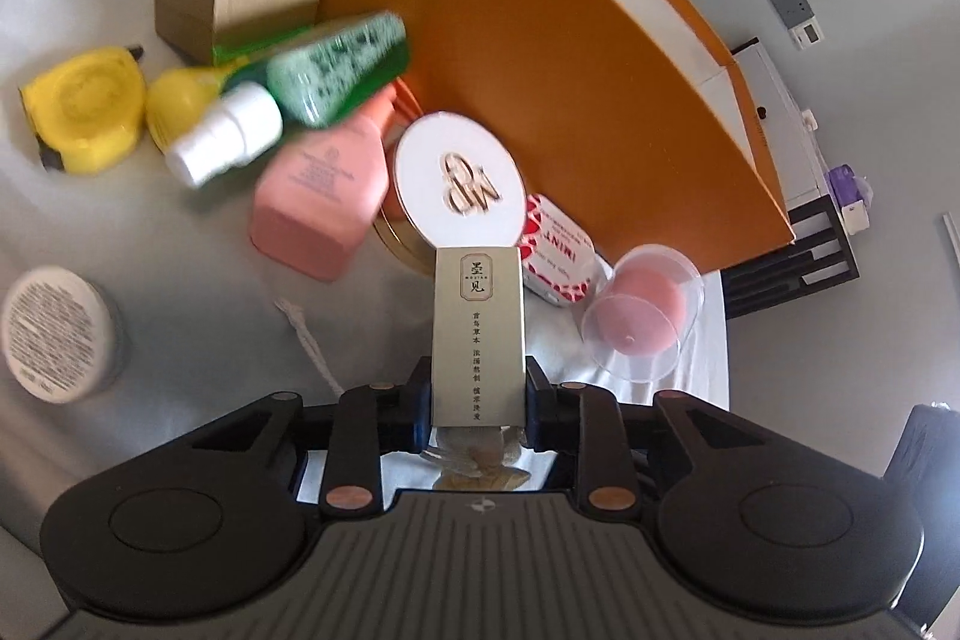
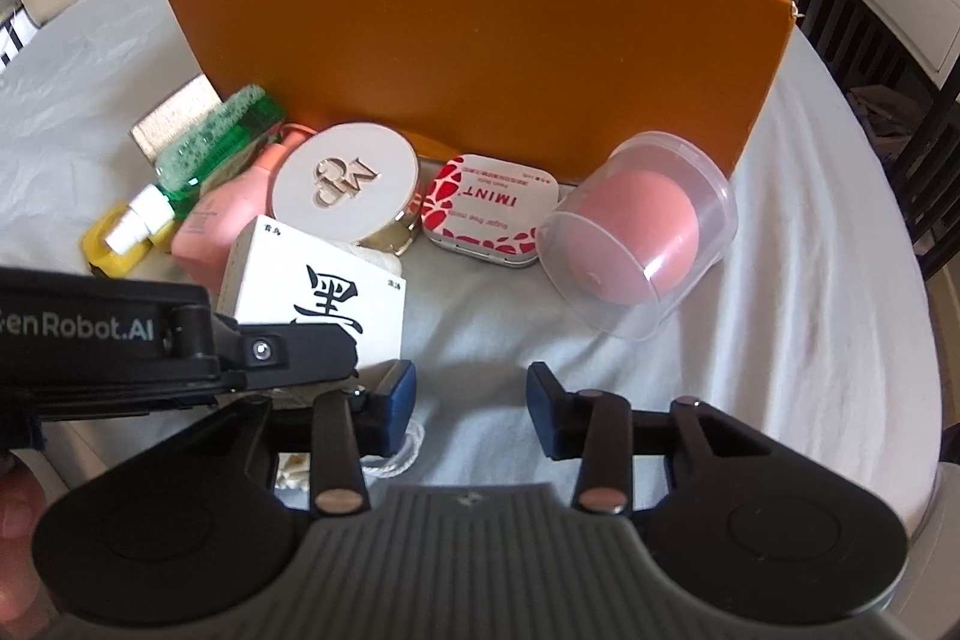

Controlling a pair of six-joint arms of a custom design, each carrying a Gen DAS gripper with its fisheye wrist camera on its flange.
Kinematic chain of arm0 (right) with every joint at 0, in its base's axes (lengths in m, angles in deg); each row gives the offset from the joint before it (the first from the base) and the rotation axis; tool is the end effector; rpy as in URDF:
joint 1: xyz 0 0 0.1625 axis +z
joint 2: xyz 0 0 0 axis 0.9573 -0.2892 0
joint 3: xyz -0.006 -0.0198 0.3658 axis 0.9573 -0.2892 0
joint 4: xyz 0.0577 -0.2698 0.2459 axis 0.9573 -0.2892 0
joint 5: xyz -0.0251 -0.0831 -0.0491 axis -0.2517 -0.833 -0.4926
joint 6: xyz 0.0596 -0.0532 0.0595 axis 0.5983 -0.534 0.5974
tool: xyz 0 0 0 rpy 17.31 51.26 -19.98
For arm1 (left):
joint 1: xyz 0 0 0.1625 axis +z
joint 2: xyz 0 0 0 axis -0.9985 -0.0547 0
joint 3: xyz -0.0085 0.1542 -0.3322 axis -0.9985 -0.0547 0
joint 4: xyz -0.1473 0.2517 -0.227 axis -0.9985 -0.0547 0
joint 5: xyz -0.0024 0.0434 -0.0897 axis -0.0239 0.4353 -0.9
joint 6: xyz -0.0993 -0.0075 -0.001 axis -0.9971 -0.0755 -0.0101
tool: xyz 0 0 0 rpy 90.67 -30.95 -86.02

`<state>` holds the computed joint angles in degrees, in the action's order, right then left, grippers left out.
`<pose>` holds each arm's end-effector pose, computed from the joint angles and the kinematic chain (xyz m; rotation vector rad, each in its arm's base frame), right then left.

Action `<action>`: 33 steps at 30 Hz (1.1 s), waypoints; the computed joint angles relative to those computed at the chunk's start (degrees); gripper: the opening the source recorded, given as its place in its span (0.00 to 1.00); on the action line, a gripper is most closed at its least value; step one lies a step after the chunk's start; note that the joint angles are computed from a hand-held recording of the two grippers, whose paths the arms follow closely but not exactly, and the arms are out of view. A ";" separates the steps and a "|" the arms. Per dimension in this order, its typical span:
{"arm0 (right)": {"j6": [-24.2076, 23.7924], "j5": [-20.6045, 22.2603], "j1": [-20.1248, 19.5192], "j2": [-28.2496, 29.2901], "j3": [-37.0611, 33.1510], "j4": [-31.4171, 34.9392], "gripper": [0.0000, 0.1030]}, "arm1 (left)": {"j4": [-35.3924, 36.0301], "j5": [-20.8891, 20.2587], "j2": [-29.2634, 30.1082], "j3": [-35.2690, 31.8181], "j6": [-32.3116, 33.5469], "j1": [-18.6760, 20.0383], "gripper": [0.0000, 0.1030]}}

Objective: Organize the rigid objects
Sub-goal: 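Grasp the white calligraphy box with the left gripper and lift it, then carry the white box into the orange box and open the left gripper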

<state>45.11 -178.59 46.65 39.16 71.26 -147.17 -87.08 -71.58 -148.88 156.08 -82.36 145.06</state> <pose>0.3035 -0.4034 0.0639 0.1306 -2.4159 0.5681 -0.0673 -0.4173 0.2044 0.0995 2.9567 -0.5716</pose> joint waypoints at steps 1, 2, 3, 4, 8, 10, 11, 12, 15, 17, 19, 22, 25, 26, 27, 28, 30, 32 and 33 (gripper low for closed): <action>0.54 0.12 0.05 -0.13 -0.09 -0.38 0.42 | -0.33 1.16 -0.50 0.18 0.19 -0.29 0.30; 1.35 0.39 -0.02 -0.10 -0.28 -1.02 0.44 | -0.65 2.56 -1.00 0.29 0.58 -0.57 0.30; 2.81 0.99 -0.12 -0.01 -0.55 -1.69 0.49 | -0.99 3.64 -1.42 0.34 1.22 -0.72 0.30; 3.84 1.83 -0.37 0.03 -0.88 -2.11 0.51 | -1.25 4.50 -1.72 0.29 1.73 -0.85 0.30; 6.87 5.35 -1.49 1.12 -3.20 -2.14 0.53 | -2.27 7.04 -2.19 -0.43 2.97 -1.15 0.30; 8.61 6.42 -1.98 1.69 -4.26 -1.74 0.53 | -3.32 7.65 -2.05 -0.85 3.82 -1.27 0.30; 9.50 6.82 -2.22 2.05 -4.82 -1.65 0.53 | -3.90 7.70 -1.72 -1.22 4.30 -1.18 0.30; 9.98 7.35 -2.51 2.29 -5.26 -1.58 0.53 | -4.27 7.63 -1.30 -1.65 4.61 -0.97 0.30; 12.43 8.71 -3.46 3.03 -6.70 -0.15 0.54 | -4.83 6.80 0.09 -3.16 5.53 0.21 0.30; 13.48 9.22 -4.05 3.58 -7.40 0.13 0.54 | -5.54 6.72 0.87 -3.62 6.03 0.39 0.30; 13.92 9.80 -4.66 4.17 -7.97 0.22 0.55 | -6.34 6.66 1.53 -3.86 6.49 0.54 0.30; 14.56 11.59 -5.89 4.40 -7.69 -1.86 0.62 | -7.44 5.81 2.14 -4.21 7.41 1.39 0.30; 14.64 12.77 -6.74 5.08 -8.22 -3.23 0.65 | -7.67 4.72 2.71 -5.05 7.54 2.52 0.30; 14.46 13.26 -7.08 5.44 -8.49 -3.80 0.67 | -7.56 4.56 2.94 -5.39 7.52 2.76 0.30; 14.03 13.72 -7.39 5.92 -8.78 -4.55 0.68 | -7.55 4.45 3.11 -5.63 7.61 2.89 0.30; 13.67 13.94 -7.56 6.38 -9.19 -4.81 0.69 | -7.60 4.69 3.28 -5.75 7.63 2.82 0.30; 12.74 14.29 -7.75 7.40 -10.13 -5.59 0.69 | -7.88 5.08 3.56 -5.92 7.62 2.77 0.30; 11.25 14.53 -7.54 7.91 -10.73 -5.97 0.62 | -7.37 4.89 3.69 -6.48 7.15 3.15 0.30; 10.09 13.67 -7.10 8.10 -11.38 -5.16 0.60 | -7.33 4.88 3.69 -6.59 7.06 3.25 0.30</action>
